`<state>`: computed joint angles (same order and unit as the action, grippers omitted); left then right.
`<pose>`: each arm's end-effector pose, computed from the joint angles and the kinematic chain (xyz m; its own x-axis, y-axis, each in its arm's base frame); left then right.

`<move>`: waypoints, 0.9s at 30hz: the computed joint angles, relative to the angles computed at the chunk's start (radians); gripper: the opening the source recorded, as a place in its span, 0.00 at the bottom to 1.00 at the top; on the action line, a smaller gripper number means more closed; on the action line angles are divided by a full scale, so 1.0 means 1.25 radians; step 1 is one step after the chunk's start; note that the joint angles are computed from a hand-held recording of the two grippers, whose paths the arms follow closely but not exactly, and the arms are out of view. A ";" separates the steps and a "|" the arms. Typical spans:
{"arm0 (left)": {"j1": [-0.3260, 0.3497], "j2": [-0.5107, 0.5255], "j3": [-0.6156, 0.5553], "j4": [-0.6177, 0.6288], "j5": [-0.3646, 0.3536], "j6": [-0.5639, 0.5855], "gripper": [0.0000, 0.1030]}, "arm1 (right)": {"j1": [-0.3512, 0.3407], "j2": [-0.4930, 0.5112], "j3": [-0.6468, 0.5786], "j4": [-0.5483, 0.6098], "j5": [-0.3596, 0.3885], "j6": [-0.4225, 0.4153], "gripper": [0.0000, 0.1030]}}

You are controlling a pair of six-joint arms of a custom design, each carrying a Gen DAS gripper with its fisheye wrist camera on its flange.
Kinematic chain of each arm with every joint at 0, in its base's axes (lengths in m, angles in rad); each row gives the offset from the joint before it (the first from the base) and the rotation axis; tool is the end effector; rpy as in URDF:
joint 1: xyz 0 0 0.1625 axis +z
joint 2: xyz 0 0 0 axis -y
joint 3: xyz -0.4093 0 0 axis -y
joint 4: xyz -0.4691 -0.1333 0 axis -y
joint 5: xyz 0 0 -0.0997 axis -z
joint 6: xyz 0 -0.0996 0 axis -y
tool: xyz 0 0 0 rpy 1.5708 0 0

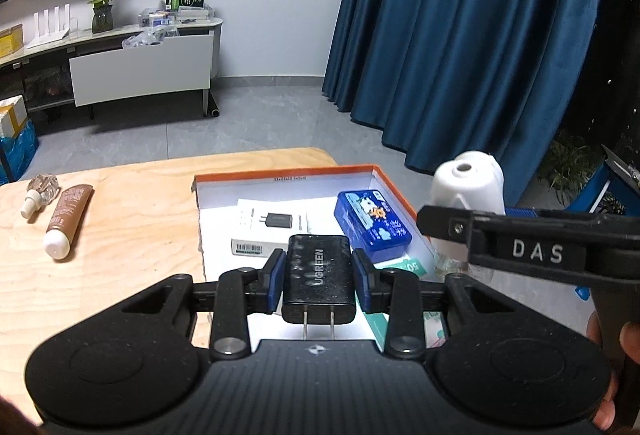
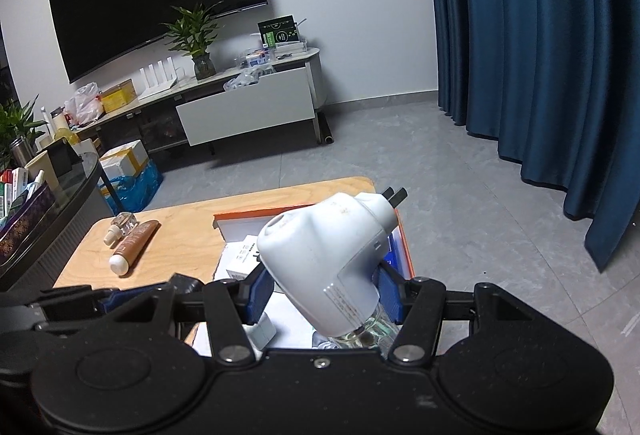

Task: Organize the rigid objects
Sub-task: 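Carry the black charger and white diffuser over the tray with both grippers, then hold the black charger and white diffuser above the tray with both grippers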

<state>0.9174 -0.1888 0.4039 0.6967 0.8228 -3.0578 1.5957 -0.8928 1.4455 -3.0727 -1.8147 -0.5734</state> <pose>-0.3426 -0.7782 0.0204 -0.7921 0.1671 -0.5871 0.5488 0.6159 -0.5652 0.1290 -0.7896 0.2598 -0.8112 -0.1712 0.5592 -0.5411 0.5824 -0.6066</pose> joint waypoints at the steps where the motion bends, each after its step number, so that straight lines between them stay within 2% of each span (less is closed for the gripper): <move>1: 0.000 0.003 -0.003 0.004 -0.001 -0.001 0.35 | 0.000 0.000 -0.001 0.001 -0.001 0.000 0.65; 27: -0.006 0.017 -0.008 0.022 -0.011 -0.031 0.35 | 0.006 -0.004 -0.003 0.024 0.005 -0.008 0.65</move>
